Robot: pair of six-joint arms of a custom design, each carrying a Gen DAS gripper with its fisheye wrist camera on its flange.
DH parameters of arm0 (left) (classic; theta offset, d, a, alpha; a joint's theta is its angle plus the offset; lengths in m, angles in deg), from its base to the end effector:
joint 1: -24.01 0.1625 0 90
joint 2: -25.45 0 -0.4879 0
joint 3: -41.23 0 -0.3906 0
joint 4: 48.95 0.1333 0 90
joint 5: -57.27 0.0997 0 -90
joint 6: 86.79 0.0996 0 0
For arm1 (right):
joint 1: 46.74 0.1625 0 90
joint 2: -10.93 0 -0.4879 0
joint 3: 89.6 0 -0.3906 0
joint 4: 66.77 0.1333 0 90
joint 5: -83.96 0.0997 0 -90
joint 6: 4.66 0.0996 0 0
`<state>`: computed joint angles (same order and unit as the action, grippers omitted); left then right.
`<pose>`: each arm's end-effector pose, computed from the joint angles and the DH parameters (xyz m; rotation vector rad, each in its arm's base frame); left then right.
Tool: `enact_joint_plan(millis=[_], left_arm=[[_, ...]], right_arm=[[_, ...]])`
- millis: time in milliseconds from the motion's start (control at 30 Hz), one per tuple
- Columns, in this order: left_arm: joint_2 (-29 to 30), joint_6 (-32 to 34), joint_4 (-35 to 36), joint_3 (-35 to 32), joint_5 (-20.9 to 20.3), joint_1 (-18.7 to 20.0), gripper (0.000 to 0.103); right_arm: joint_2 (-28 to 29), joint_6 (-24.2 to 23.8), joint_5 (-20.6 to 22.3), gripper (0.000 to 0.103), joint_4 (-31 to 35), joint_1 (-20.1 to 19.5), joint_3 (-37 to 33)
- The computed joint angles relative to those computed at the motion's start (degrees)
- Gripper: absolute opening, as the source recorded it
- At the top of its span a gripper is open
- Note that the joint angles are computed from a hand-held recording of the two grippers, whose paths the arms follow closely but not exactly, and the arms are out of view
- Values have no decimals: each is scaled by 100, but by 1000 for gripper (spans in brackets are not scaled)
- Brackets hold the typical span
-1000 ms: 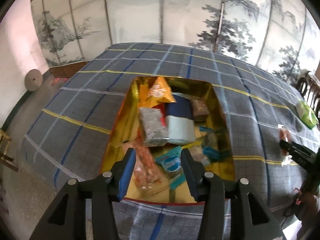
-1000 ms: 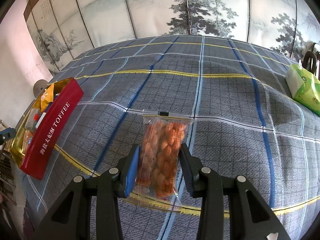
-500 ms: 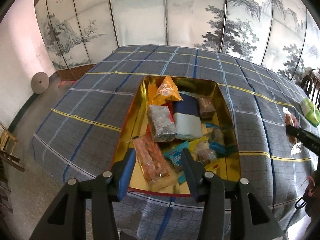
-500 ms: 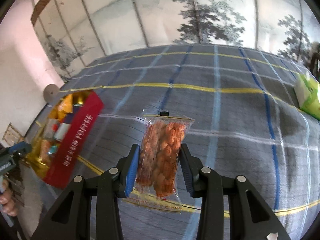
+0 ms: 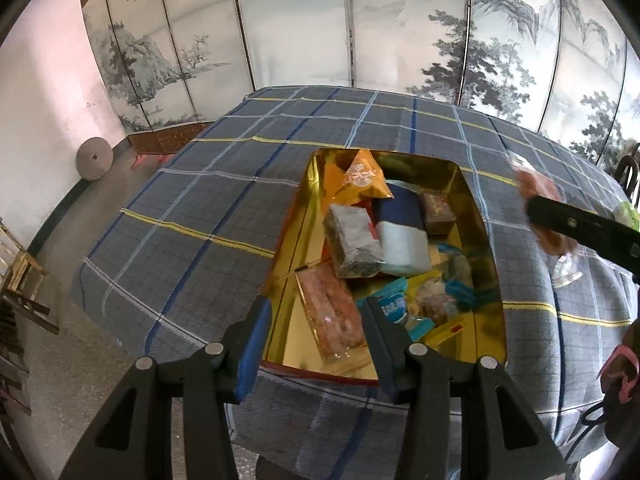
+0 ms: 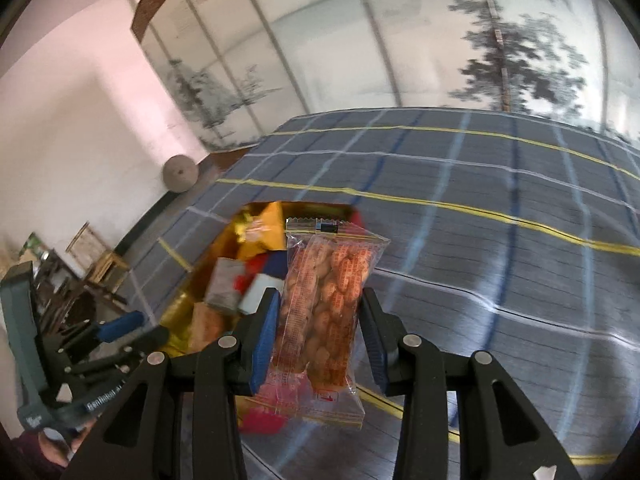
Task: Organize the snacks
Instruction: 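Carry the clear orange-snack bag into the gold tin with the right gripper, then open the right gripper and lift both grippers away from the tin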
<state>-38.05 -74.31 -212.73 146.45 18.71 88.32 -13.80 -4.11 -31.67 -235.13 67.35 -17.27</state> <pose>-0.0814 -0.6563 0.3395 0.4326 2.1838 -0.7515 0.4245 -0.7283 0.0520 0.3847 -2.6732 0.8552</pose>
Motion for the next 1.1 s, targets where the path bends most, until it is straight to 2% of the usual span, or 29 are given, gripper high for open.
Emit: enact_joint_plan(millis=[200,433,867,1100], left_arm=[[10,161,-133,18,114,-4,48],[-3,215,-118,-4,159,48,48],[24,372,-270,1,170,87,48],[36,456,-367,18,150,80,48]], right_arm=[[406,38,316,37,573,-10,-711],[818,8,303,38,1120,-49,-1401],[1036,80,170,38,1379,-111,-1761],[961,-18,141,40,1173,-75,-1615]])
